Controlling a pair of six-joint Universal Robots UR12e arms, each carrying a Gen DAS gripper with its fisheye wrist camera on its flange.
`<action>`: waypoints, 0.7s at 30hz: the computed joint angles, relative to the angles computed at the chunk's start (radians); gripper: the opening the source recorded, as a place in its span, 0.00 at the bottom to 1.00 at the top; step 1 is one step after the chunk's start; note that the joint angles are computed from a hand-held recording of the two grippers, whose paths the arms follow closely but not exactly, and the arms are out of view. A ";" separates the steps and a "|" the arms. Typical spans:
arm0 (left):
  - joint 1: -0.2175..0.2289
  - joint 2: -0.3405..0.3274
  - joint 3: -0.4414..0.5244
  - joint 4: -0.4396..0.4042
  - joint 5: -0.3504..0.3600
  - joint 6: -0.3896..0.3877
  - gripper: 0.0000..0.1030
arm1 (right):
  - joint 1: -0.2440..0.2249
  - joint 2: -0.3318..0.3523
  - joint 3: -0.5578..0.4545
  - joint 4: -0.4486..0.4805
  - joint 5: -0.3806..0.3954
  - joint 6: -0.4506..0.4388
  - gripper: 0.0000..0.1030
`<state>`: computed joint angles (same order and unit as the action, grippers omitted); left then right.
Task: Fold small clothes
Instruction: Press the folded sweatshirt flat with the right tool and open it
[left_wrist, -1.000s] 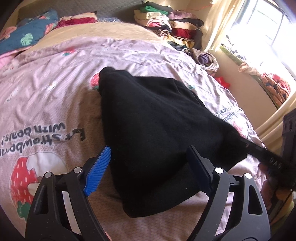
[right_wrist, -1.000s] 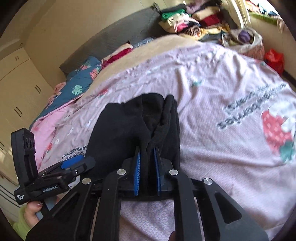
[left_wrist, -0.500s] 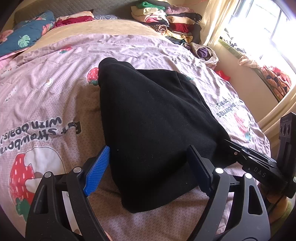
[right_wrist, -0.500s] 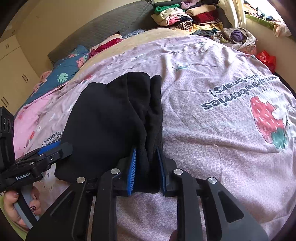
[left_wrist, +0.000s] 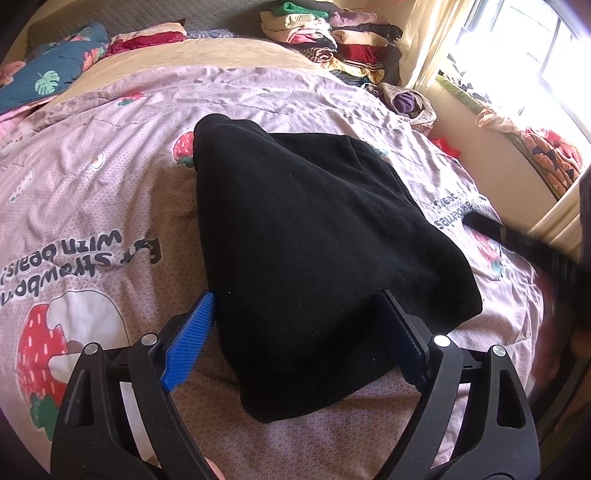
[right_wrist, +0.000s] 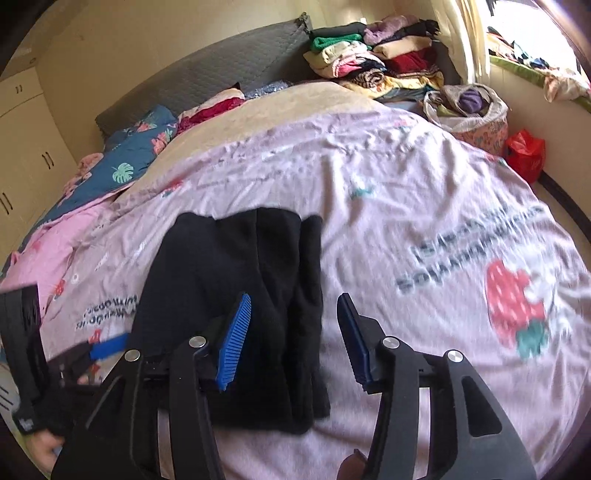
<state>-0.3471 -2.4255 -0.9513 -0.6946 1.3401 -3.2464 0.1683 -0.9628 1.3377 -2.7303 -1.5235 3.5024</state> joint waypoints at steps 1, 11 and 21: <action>0.000 0.000 0.000 0.001 0.000 0.000 0.78 | -0.003 0.019 -0.036 0.026 0.019 -0.010 0.46; 0.002 -0.008 0.005 0.010 -0.013 0.010 0.80 | -0.002 0.180 -0.303 0.314 0.068 -0.056 0.24; 0.004 -0.007 0.005 0.022 -0.040 -0.002 0.81 | 0.009 0.140 -0.237 0.186 -0.076 -0.092 0.05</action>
